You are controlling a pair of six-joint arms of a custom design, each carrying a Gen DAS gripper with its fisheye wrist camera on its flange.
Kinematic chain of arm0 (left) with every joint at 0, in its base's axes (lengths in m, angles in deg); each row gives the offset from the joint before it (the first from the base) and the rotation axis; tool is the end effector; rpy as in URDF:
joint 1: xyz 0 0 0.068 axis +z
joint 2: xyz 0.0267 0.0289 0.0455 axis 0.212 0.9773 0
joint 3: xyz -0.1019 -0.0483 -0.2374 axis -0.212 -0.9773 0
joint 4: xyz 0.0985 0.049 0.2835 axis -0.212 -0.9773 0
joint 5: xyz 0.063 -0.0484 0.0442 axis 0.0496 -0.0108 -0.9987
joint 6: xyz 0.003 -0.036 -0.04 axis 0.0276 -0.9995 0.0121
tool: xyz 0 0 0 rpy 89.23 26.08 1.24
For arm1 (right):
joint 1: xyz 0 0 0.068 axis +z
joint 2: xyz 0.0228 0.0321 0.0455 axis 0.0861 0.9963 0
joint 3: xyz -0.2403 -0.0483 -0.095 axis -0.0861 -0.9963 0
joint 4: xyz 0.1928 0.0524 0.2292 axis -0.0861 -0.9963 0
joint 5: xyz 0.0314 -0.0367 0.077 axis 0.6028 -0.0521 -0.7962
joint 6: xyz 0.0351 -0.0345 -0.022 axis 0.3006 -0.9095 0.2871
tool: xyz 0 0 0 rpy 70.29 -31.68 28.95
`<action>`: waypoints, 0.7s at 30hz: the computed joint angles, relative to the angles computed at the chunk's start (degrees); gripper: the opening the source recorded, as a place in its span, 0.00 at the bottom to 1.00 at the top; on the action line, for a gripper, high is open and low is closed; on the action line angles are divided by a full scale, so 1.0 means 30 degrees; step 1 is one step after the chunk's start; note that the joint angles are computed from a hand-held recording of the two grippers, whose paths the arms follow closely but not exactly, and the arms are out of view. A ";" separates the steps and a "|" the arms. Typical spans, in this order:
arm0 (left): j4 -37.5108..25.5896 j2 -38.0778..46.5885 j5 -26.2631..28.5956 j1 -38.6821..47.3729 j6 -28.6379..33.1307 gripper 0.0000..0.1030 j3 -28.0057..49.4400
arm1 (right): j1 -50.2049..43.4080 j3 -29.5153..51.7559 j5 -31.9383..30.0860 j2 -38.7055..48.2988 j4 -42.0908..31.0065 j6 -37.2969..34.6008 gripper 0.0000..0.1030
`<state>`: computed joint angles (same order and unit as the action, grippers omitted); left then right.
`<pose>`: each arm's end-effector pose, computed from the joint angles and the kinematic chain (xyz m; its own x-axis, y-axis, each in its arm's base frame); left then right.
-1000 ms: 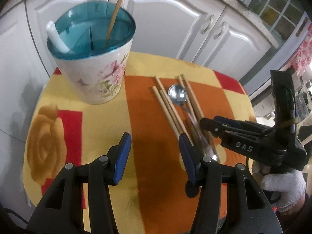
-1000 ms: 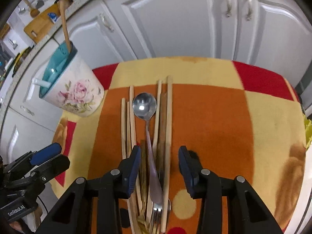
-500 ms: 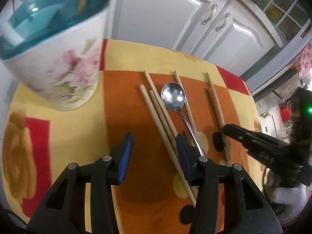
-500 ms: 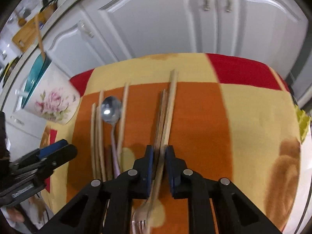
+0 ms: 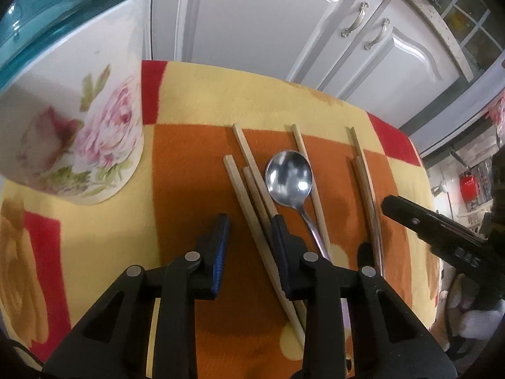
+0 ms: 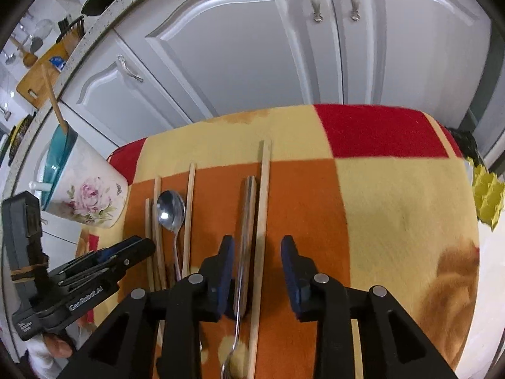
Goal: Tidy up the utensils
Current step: 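Grasp a wooden chopstick with the left tool while the right tool lifts its chopstick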
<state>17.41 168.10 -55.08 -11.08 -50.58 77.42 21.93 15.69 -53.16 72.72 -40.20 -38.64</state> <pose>0.3410 -0.1610 0.1740 -0.7627 0.5142 -0.3922 0.6301 0.7274 -0.2718 0.2008 0.0559 0.1827 -0.6923 0.5902 -0.4152 0.5043 0.8073 0.3066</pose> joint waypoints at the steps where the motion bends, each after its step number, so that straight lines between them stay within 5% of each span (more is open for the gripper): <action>1: -0.0157 0.0020 0.0312 0.0136 0.0094 0.14 0.0025 | -0.0284 0.0113 0.0034 0.0390 0.0117 -0.0158 0.27; 6: -0.0655 -0.0032 0.0694 0.0412 0.0857 0.07 0.0078 | -0.1232 -0.0143 -0.0956 0.1511 0.1697 -0.0917 0.22; 11: -0.1036 -0.0219 0.0980 0.0902 0.1514 0.06 -0.0163 | -0.1127 -0.0280 -0.0995 0.1072 0.1690 -0.1250 0.05; 17: -0.1183 -0.0776 0.0938 0.1163 0.2321 0.06 -0.0790 | -0.1678 -0.1679 -0.0997 -0.1961 -0.0326 -0.0353 0.04; 21: -0.1785 -0.0969 0.1214 0.1544 0.2673 0.06 -0.0947 | -0.1782 -0.0815 -0.0409 -0.1203 -0.1341 -0.0704 0.04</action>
